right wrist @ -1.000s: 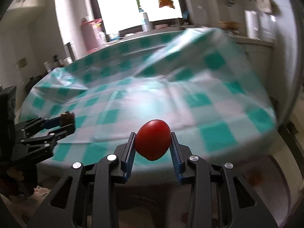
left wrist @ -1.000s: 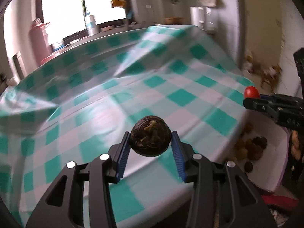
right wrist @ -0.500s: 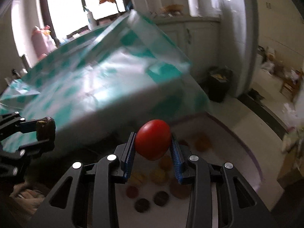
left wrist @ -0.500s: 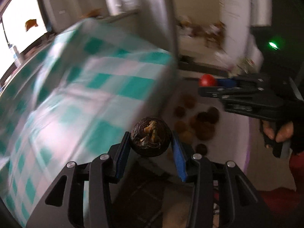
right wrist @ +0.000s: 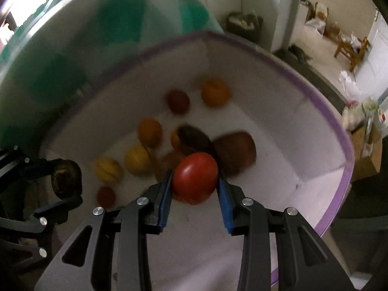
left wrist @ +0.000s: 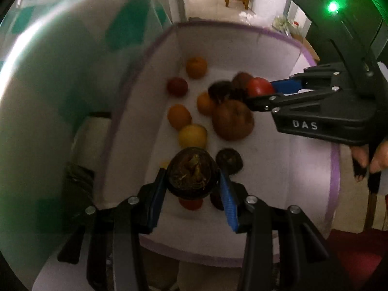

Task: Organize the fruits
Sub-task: 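Open both tools to drop the tomato and brown fruit into the bin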

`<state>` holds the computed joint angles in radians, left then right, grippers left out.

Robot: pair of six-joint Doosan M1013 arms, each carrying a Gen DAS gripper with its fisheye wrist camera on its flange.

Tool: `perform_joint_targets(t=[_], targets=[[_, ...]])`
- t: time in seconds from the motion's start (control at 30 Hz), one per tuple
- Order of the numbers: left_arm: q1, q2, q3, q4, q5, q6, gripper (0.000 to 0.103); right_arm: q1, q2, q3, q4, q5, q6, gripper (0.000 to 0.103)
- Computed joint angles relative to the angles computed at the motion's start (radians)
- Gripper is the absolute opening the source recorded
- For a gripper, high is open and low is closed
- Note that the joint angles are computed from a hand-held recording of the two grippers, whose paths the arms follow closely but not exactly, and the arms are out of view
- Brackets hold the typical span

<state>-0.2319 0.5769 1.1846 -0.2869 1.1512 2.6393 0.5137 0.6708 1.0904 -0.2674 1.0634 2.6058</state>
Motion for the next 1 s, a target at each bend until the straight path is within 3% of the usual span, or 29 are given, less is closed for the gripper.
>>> perform_joint_targets(t=[0.1, 0.33, 0.37, 0.43, 0.53, 0.6, 0.67, 0.73, 0.83, 1.0], targets=[[-0.005, 0.014, -0.003, 0.009, 0.030, -0.011, 0.044, 0.001, 0.015, -0.012, 0.035, 0.043, -0.042, 0.036], [-0.015, 0.023, 0.005, 0.070, 0.018, -0.031, 0.045, 0.003, 0.034, -0.019, 0.085, 0.066, -0.072, 0.038], [-0.015, 0.022, 0.008, 0.070, 0.013, -0.037, 0.051, 0.003, 0.032, -0.016, 0.085, 0.061, -0.066, 0.039], [-0.014, 0.015, 0.012, 0.066, 0.009, -0.045, 0.058, 0.000, 0.026, -0.012, 0.083, 0.055, -0.044, 0.064], [-0.010, 0.006, 0.020, 0.059, -0.018, -0.052, 0.079, 0.002, 0.010, 0.007, 0.071, 0.023, -0.026, 0.073], [-0.006, -0.004, 0.024, 0.046, -0.041, -0.049, 0.082, 0.006, 0.006, 0.005, 0.045, 0.028, -0.008, 0.077], [-0.018, -0.026, 0.050, 0.111, -0.127, -0.088, 0.094, 0.008, 0.001, 0.007, 0.025, 0.024, 0.014, 0.079], [-0.017, -0.038, 0.062, 0.113, -0.167, -0.093, 0.094, 0.007, -0.005, 0.010, 0.014, 0.019, 0.037, 0.082], [0.000, -0.030, 0.031, 0.051, -0.098, -0.068, 0.094, 0.004, -0.014, 0.016, -0.003, 0.004, 0.060, 0.083], [0.005, -0.041, 0.042, 0.033, -0.083, -0.045, 0.094, -0.004, -0.018, 0.019, -0.032, -0.026, 0.095, 0.084]])
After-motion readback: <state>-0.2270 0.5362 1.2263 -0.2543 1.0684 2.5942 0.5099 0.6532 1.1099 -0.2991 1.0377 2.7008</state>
